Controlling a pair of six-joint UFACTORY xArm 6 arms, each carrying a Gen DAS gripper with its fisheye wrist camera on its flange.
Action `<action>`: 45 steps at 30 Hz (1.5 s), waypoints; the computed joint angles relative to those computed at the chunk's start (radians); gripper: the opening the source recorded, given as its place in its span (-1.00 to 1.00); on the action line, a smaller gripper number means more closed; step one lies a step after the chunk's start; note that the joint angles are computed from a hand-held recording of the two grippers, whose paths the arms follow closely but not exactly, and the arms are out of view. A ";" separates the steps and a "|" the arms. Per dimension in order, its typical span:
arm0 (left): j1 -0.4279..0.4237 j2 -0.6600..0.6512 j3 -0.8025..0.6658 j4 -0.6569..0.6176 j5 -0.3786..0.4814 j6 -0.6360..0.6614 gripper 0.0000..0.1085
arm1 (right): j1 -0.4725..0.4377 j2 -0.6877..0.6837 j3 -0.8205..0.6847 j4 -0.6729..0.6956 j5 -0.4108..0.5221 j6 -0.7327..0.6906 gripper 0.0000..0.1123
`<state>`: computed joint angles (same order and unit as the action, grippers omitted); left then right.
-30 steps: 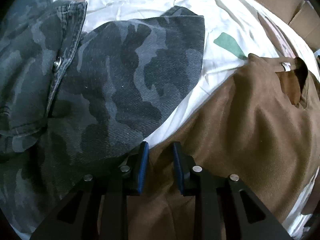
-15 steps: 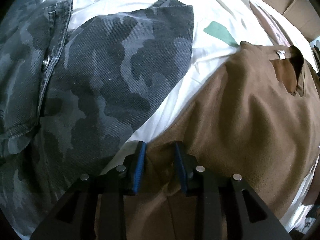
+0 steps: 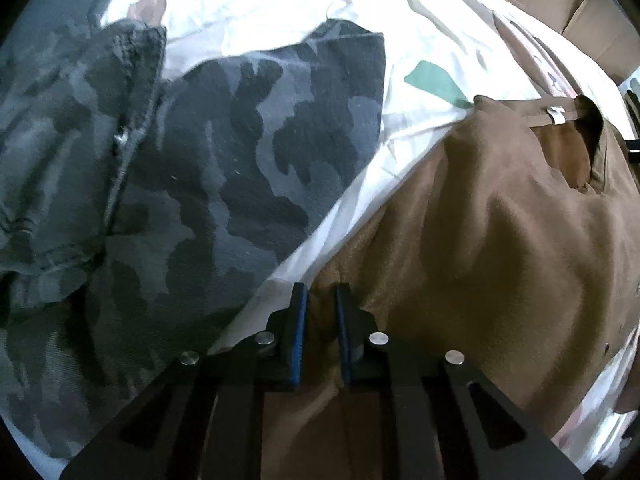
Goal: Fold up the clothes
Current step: 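Move both grippers onto the brown t-shirt and close them on its edge, then carry the brown t-shirt with both grippers into the cardboard box, then open both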
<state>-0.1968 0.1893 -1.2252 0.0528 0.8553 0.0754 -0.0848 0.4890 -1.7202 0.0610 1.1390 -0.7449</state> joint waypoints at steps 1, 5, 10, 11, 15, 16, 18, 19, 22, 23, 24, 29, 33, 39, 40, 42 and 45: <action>-0.002 -0.005 0.002 0.010 -0.007 -0.011 -0.76 | 0.002 0.004 0.004 -0.015 -0.007 -0.003 -0.41; -0.010 -0.029 0.007 0.050 -0.041 -0.059 -0.77 | 0.002 -0.004 0.017 -0.005 -0.004 -0.028 -0.75; -0.024 -0.066 0.028 0.118 -0.099 -0.122 -0.78 | 0.003 -0.047 0.057 0.018 -0.046 -0.050 -0.87; -0.027 -0.073 0.032 0.133 -0.109 -0.135 -0.78 | 0.002 -0.053 0.057 0.026 -0.051 -0.048 -0.87; 0.035 -0.113 0.075 0.149 -0.175 -0.092 -0.78 | -0.007 -0.078 0.052 0.048 -0.077 -0.032 -0.87; 0.035 -0.082 0.038 0.159 -0.185 -0.095 -0.78 | -0.010 -0.084 0.055 0.049 -0.087 -0.026 -0.87; 0.034 -0.018 -0.048 0.179 -0.185 -0.101 -0.78 | -0.015 -0.096 0.059 0.049 -0.107 -0.013 -0.88; 0.035 -0.012 -0.059 0.195 -0.191 -0.109 -0.78 | -0.014 -0.096 0.056 0.048 -0.115 -0.006 -0.88; 0.047 0.027 -0.126 0.207 -0.187 -0.110 -0.78 | -0.007 -0.093 0.040 0.042 -0.139 0.019 -0.88; 0.044 0.028 -0.131 0.216 -0.190 -0.123 -0.78 | -0.006 -0.090 0.032 0.041 -0.144 0.026 -0.88; 0.042 0.038 -0.145 0.218 -0.191 -0.124 -0.78 | -0.005 -0.087 0.022 0.040 -0.149 0.034 -0.88; 0.037 0.109 -0.242 0.212 -0.180 -0.123 -0.78 | 0.007 -0.053 -0.038 0.015 -0.175 0.072 -0.88; 0.039 0.201 -0.361 0.201 -0.152 -0.105 -0.78 | 0.016 0.002 -0.114 -0.011 -0.185 0.111 -0.88; 0.033 0.334 -0.548 0.187 -0.118 -0.111 -0.78 | 0.025 0.123 -0.270 -0.067 -0.177 0.184 -0.89; 0.031 0.360 -0.583 0.187 -0.108 -0.111 -0.78 | 0.028 0.144 -0.300 -0.079 -0.171 0.194 -0.89; 0.027 0.413 -0.657 0.188 -0.084 -0.112 -0.78 | 0.033 0.188 -0.362 -0.105 -0.159 0.211 -0.89; 0.021 0.495 -0.776 0.187 -0.044 -0.106 -0.78 | 0.035 0.265 -0.478 -0.126 -0.117 0.228 -0.89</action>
<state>-0.1753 0.6844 -2.0015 0.2402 0.8117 -0.0309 -0.0500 0.7542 -2.1985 -0.0654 1.0219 -0.5171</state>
